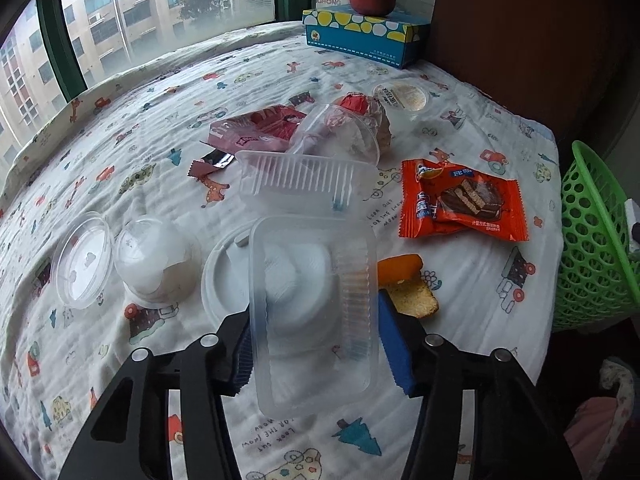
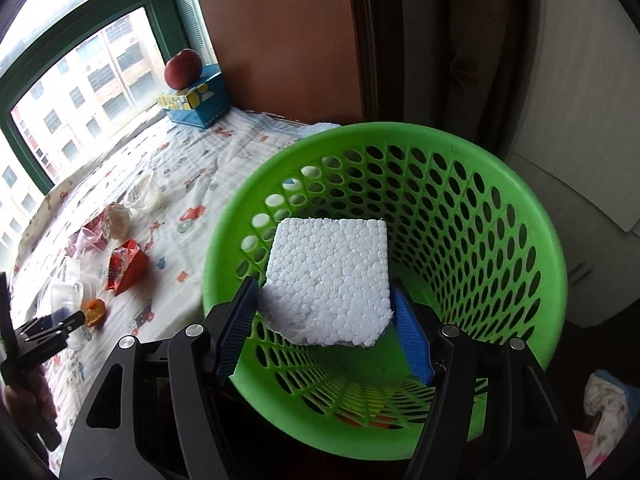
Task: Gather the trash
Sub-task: 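Carry the foam block into the green basket with the right gripper while the left gripper grasps the clear tray, then carry the clear plastic tray over the green basket and release it with the left gripper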
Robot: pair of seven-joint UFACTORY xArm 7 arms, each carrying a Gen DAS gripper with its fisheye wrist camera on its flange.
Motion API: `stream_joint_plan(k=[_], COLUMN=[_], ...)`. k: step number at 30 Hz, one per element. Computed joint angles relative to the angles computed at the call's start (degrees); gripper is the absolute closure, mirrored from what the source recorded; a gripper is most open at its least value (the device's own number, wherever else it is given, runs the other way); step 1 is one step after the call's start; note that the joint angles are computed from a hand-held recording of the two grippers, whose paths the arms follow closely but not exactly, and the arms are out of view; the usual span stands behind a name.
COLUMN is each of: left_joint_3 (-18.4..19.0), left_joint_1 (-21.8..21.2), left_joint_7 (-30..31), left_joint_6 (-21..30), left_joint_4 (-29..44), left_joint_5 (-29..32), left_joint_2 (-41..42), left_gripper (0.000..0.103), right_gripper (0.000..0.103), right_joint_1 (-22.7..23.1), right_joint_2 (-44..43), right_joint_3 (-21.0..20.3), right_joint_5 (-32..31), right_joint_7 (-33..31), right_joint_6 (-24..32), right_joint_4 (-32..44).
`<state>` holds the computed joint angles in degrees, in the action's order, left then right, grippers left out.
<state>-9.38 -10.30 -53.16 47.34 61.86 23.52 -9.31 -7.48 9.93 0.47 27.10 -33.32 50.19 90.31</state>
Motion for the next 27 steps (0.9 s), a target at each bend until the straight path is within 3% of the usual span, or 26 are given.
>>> stream_joint_plan(k=[5,13,18,27], left_joint_3=[-0.7,-2.4,-2.5,-0.7], left_joint_1=[-0.3,-1.1,-3.2,-10.1], left_joint_7=[0.1,1.8,5.1,13.6], left_joint_6=[-0.1,-2.3,-4.9,-5.6], left_joint_4=[0.1,4.7,11.9,32.3], left_joint_5=[1.1,0.9,-1.3,-6.1], left_joint_2=[-1.8,-2.4,2.8,19.0], left_gripper=[0.051,0.051,0.051,0.051], right_gripper=[0.026,0.022,0.022,0.021], right_joint_1=[-0.3,-1.2,-1.8,-3.1], right_joint_2=[0.0,-1.3,-2.7,-5.1], right_joint_3=[-0.1,-0.7,-1.3,-2.9], right_joint_5=[0.2,1.4,2.1,4.5], right_joint_7=[0.3,-1.2,-2.8,-5.5], right_joint_6=[-0.3,-0.7,-1.6,-3.0], right_joint_4=[-0.3,-1.1,-2.3,-4.1])
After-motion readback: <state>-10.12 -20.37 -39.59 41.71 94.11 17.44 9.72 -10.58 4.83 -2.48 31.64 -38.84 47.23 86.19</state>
